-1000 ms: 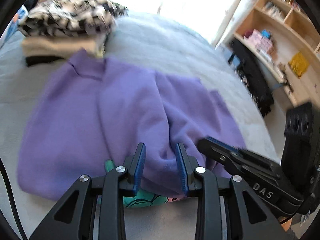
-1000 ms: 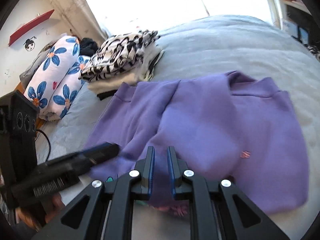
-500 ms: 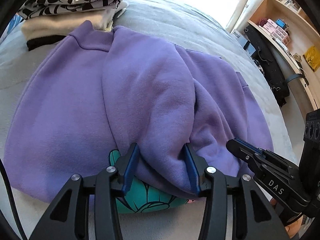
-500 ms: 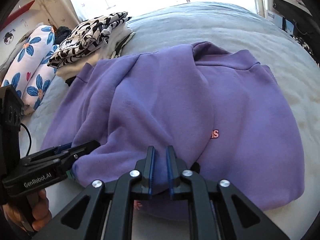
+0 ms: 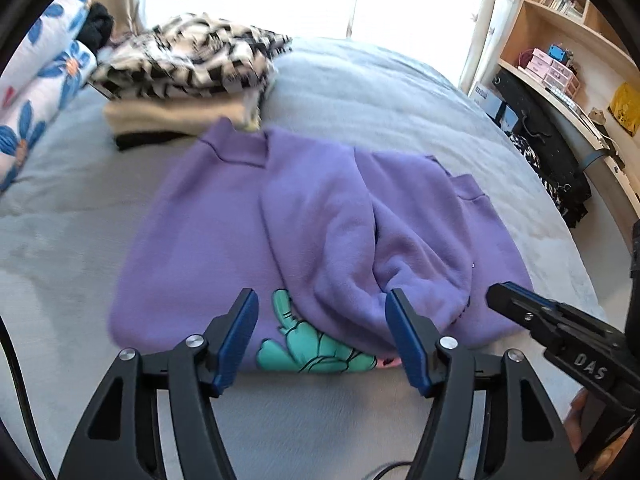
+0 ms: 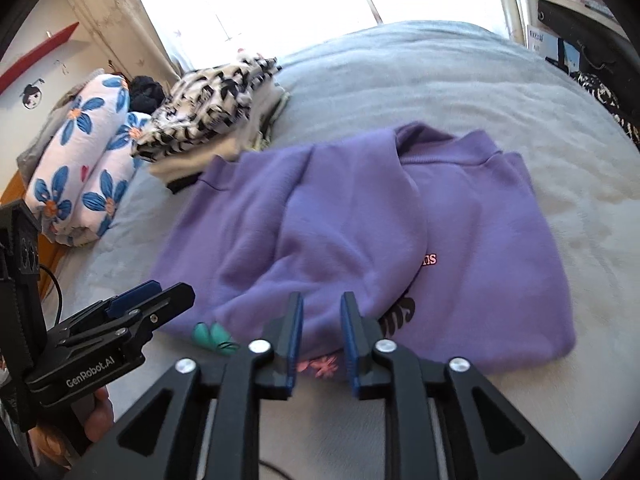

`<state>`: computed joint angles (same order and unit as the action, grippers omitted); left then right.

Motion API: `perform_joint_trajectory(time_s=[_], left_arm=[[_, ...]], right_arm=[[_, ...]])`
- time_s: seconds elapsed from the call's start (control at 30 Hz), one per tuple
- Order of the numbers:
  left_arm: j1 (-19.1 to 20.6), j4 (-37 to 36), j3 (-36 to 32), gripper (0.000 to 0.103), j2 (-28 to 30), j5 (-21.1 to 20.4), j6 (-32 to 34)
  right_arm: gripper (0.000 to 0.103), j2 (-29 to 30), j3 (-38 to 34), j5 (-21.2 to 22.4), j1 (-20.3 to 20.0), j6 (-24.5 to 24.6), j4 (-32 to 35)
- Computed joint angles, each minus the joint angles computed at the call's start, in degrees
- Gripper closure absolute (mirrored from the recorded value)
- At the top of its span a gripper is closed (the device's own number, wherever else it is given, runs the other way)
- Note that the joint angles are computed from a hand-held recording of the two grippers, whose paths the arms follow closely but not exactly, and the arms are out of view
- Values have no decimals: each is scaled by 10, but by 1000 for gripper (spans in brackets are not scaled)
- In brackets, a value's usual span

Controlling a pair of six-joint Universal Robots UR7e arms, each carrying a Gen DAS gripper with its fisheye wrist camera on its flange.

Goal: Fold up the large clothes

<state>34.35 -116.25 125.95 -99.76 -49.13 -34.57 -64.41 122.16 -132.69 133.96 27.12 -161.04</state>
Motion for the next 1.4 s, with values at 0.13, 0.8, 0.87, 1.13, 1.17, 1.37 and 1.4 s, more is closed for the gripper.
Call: perform_joint_trajectory(time_s=[0.13, 0.8, 0.87, 1.13, 1.17, 1.37, 1.4], left_arm=[[-44, 75, -5, 38, -45, 15, -49], [-169, 357, -37, 32, -167, 26, -225], [-162, 366, -36, 32, -168, 23, -229], [-74, 295, -6, 31, -178, -23, -175], [-62, 277, -1, 31, -180, -30, -163], [73, 64, 55, 31, -187, -118, -54], [88, 39, 62, 32, -185, -125, -46]], right_arm=[[76, -12, -8, -21, 35, 19, 26], [62, -57, -47, -122, 180, 63, 189], [62, -50, -49, -132, 178, 59, 204], [62, -30, -28, -139, 140, 48, 154], [62, -27, -22, -137, 132, 47, 139], [62, -6, 5, -106, 80, 34, 35], [62, 0, 7, -104, 74, 28, 19]])
